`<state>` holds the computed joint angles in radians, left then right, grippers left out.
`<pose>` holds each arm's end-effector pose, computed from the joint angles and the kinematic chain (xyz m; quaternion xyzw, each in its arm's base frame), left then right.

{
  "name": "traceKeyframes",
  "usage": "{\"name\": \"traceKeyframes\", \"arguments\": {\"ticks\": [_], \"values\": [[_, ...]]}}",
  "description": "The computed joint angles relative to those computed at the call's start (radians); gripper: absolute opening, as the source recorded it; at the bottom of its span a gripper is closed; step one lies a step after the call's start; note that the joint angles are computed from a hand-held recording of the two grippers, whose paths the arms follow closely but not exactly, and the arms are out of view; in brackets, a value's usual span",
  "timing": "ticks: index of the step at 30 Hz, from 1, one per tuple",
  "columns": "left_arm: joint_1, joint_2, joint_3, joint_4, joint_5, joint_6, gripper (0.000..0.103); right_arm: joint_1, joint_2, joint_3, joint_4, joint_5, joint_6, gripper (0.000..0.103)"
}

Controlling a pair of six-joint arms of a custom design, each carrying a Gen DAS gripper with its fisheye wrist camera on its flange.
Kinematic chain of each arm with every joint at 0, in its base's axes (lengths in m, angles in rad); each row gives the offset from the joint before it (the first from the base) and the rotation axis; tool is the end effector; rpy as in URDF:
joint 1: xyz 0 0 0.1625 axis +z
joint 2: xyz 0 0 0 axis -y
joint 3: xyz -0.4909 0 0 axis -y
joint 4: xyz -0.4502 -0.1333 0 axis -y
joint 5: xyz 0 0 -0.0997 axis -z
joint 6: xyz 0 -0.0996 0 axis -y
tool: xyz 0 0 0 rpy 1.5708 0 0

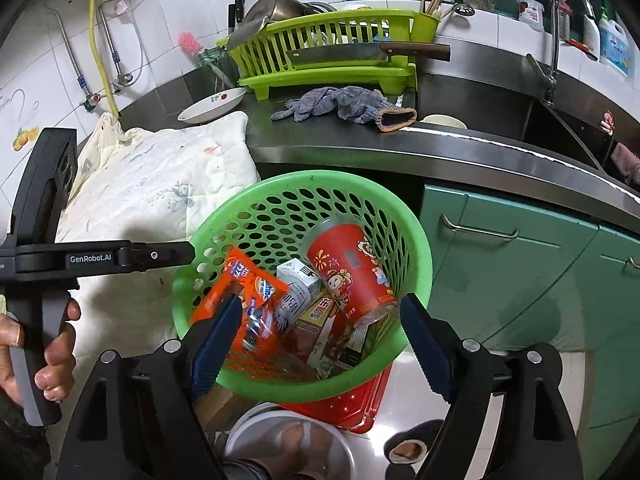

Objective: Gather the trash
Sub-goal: 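Lower the orange wrapper into the green basket and open the left tool, then move both open tools back over the cloth toward the white paper cup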

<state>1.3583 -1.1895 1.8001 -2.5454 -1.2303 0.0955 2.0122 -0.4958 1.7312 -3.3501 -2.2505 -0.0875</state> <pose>0.0198 -0.6980 0.3078 0.1184 0.9625 -0.1878 0.1559 0.3653 -0.6076 -0.0438 0.1509 -0.9000 0.3058 0.2715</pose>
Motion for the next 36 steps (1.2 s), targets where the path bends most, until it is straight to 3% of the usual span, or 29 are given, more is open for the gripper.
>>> {"name": "traceKeyframes", "arguments": {"ticks": [10, 18, 36], "values": [[0.004, -0.050, 0.028, -0.013, 0.041, 0.025, 0.041, 0.010, 0.013, -0.015, 0.013, 0.015, 0.001, 0.078], [0.009, -0.118, 0.072, -0.053, 0.135, 0.056, 0.043, 0.030, 0.044, -0.062, 0.052, 0.049, -0.008, 0.078], [0.075, -0.269, 0.100, -0.158, 0.284, 0.066, 0.047, 0.099, 0.182, -0.296, 0.224, 0.153, -0.074, 0.078]]}}
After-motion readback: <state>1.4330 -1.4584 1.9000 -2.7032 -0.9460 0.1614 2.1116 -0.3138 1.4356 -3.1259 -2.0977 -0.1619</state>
